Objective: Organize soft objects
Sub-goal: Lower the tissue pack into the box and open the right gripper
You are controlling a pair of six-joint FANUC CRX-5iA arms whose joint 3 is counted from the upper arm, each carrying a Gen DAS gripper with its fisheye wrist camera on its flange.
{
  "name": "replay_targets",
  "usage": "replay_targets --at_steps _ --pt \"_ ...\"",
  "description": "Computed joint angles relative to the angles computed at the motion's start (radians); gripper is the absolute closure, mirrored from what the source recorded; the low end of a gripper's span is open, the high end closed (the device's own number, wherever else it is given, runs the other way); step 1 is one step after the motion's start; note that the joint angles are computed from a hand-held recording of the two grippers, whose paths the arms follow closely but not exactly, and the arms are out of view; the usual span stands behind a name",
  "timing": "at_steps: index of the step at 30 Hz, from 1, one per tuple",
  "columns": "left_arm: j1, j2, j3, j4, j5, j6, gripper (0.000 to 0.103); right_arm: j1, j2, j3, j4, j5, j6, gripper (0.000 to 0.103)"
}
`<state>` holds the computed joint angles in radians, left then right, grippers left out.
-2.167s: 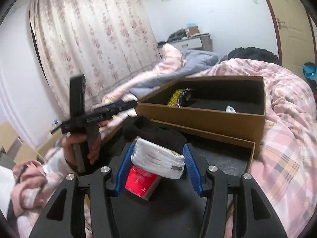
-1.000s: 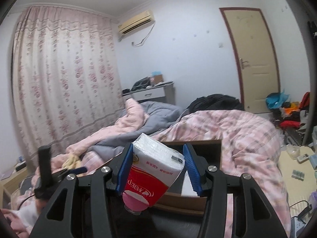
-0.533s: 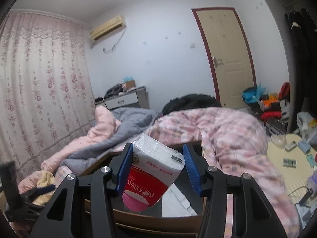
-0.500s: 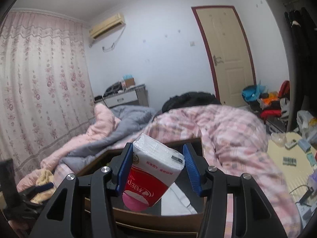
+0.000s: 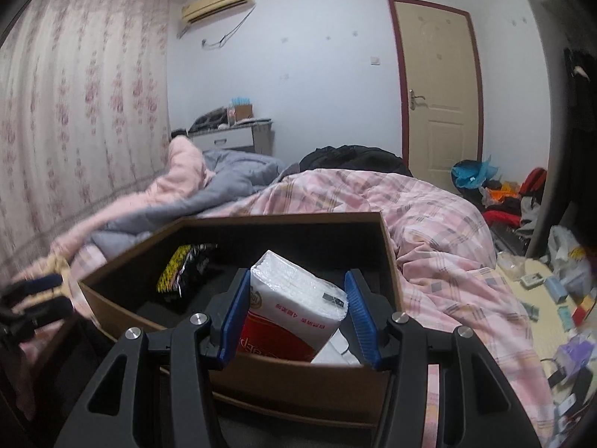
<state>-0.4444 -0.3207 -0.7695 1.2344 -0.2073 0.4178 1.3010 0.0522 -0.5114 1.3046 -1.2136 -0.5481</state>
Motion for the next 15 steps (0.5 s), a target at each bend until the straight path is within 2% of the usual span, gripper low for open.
replay_targets --at_steps 4,8,15 --pt "0.021 0.004 0.004 -0.021 -0.012 -0.007 0.0 0.01 0.009 0.007 -0.01 -0.014 0.04 0.055" --pt "0.041 0.005 0.009 -0.045 -0.022 -0.014 0.0 0.007 -0.024 -0.029 0.008 0.015 -0.001 0.054" --pt "0.025 0.013 0.025 -0.144 -0.002 0.063 0.0 0.001 -0.021 -0.033 0.024 0.033 -0.027 0.053"
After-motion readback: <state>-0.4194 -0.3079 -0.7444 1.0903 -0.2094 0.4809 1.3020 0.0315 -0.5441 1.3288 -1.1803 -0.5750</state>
